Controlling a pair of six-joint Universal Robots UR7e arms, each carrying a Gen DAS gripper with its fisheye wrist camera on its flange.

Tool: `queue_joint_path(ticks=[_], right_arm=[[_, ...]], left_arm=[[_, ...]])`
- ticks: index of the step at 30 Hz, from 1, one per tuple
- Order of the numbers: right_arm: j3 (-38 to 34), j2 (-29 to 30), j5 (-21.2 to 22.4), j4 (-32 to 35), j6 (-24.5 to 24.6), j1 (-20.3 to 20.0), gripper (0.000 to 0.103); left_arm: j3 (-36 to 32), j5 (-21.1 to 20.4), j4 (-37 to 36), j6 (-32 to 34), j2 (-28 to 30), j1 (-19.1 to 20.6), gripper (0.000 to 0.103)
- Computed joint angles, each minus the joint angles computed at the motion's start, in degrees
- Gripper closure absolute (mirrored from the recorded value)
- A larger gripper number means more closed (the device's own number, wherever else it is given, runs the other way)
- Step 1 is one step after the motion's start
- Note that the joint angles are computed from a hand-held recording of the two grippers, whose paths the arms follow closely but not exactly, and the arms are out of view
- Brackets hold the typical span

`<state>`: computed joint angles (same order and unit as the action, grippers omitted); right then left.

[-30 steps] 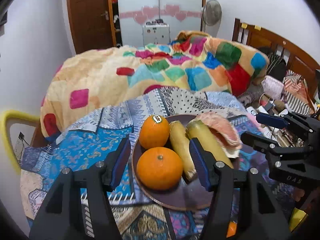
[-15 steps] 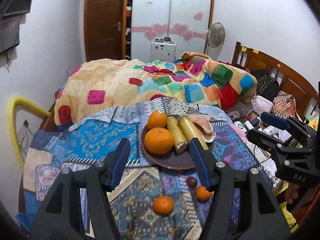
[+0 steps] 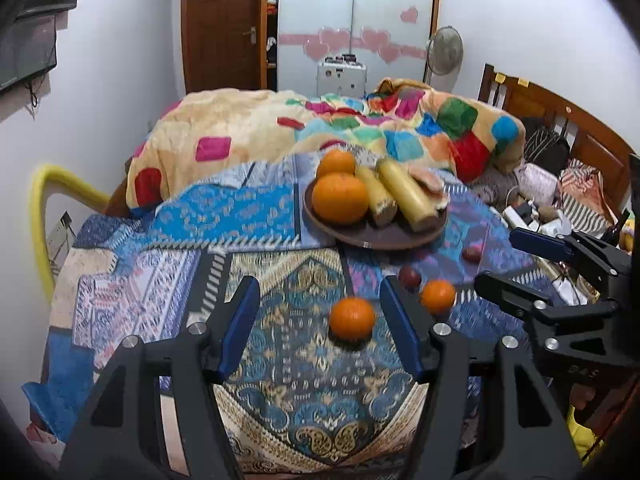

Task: Organize fruits
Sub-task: 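Grasp a small mandarin with the left gripper while the right grasps another mandarin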

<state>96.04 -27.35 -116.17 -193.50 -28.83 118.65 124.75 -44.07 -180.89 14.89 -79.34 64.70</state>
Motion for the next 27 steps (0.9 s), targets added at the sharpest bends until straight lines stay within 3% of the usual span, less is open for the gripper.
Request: queue_joint_path(ticks=[9,14,19,27], right_arm=[[-1.6,2.5,0.2,5.6,2.5,-2.7,0.038],[-2.1,2.7,1.5,7.5,3.3,-3.5,0.057],[-2.2,2.9,3.1,8.5,2.9,-4.0,0.069],[-1.0,2.5,2.4,5.7,0.7,-3.7,0.072]], left_arm=[[-0.3,-3.9,2.2,-2.2,1.3,3.9,0.041],[0.0,-4.5,1.0,-0.2,2.9,4.1,0.041],[-0.8,-4.9,1.2,0.5,4.6,4.4,0.042],[-3.2,-6.1,3.4,-0.1,7.0,5.7,0.059]])
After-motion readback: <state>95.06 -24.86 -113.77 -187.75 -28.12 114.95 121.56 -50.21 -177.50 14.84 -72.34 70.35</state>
